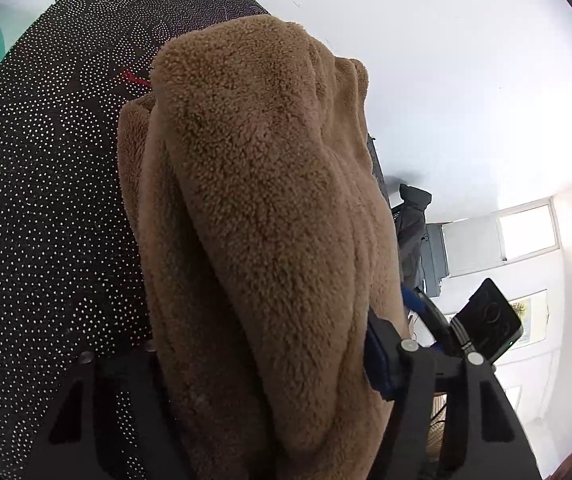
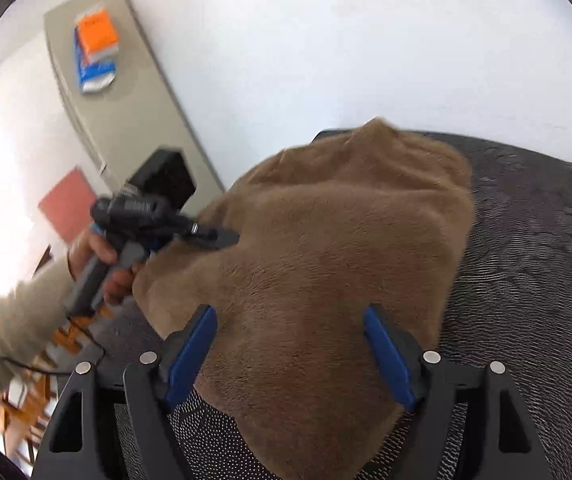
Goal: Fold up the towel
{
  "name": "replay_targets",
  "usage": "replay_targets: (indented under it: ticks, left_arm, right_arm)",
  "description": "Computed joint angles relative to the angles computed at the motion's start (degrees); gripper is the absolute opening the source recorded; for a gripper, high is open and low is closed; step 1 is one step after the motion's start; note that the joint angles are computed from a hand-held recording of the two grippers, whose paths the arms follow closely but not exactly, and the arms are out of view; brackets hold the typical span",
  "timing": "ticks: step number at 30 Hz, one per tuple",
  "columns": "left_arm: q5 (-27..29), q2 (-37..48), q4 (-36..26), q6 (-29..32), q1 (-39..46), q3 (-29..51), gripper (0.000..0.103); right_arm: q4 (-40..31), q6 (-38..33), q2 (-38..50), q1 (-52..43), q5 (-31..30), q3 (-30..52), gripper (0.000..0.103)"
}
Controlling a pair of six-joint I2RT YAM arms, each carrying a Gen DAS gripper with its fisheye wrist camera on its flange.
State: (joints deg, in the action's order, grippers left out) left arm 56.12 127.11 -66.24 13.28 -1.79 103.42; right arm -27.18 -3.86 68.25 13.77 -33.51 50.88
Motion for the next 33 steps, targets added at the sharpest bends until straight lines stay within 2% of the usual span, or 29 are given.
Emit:
replay_targets:
  ticks: [2,4,8,12,19,22,24,27,28,29,33]
  left_arm:
    - [0.13,0.05,-0.96,1.45,0.9,0.04,0.071]
    - [0.23,-0.08,-1.39,2.3,1.46,-0.19,0.071]
    - [0.32,-0.67,-1.51,2.82,1.78,-0.95,0.071]
    - [0.4,-1.26,-1.78,3.46,2.14,-1.69,0.071]
    - [0.73,-2.0,-3.05,5.28,2.94,-2.58,0.071]
    - [0.86,-2.22,-3.82,6.22,3.3,-2.82,0.071]
    - [0.85,-2.44,-4.18,6.65,3.5,-3.04,0.071]
    - [0.93,-3.02,-4.46,7.29,3.89,-3.8,0.071]
    - [0.98,-3.27,-4.5,7.51,4.04,-4.13,0.071]
    - [1.01,-3.44,-4.6,7.68,4.18,-4.34,0.071]
    - [0.97,-4.11,-5.25,8.53,4.68,-5.11,0.071]
  right_arm:
    - [1.03,2.89,-0.12,-4.2,-3.01,-0.45,0.088]
    - [0.83,6.38,3.38,-8.01,-5.19,1.39,0.092]
    - [-3.37,14.0,16.37,-13.13,-8.3,10.27,0.092]
    - [-3.45,18.75,24.81,-13.09,-10.89,16.53,0.092]
    - [-5.11,20.2,33.91,-9.12,-12.65,23.08,0.092]
    - [-2.35,21.75,34.16,-8.16,-12.93,22.41,0.093]
    - [-3.34,20.89,35.57,-7.46,-14.48,23.76,0.093]
    - [-9.79,14.31,39.14,-4.89,-18.41,28.49,0.094]
    - [-11.29,12.2,39.71,-3.57,-17.67,29.67,0.096]
    - [-11.14,12.01,39.91,-3.02,-17.41,29.97,0.103]
    - [-10.68,12.3,41.09,-2.24,-17.75,31.21,0.103]
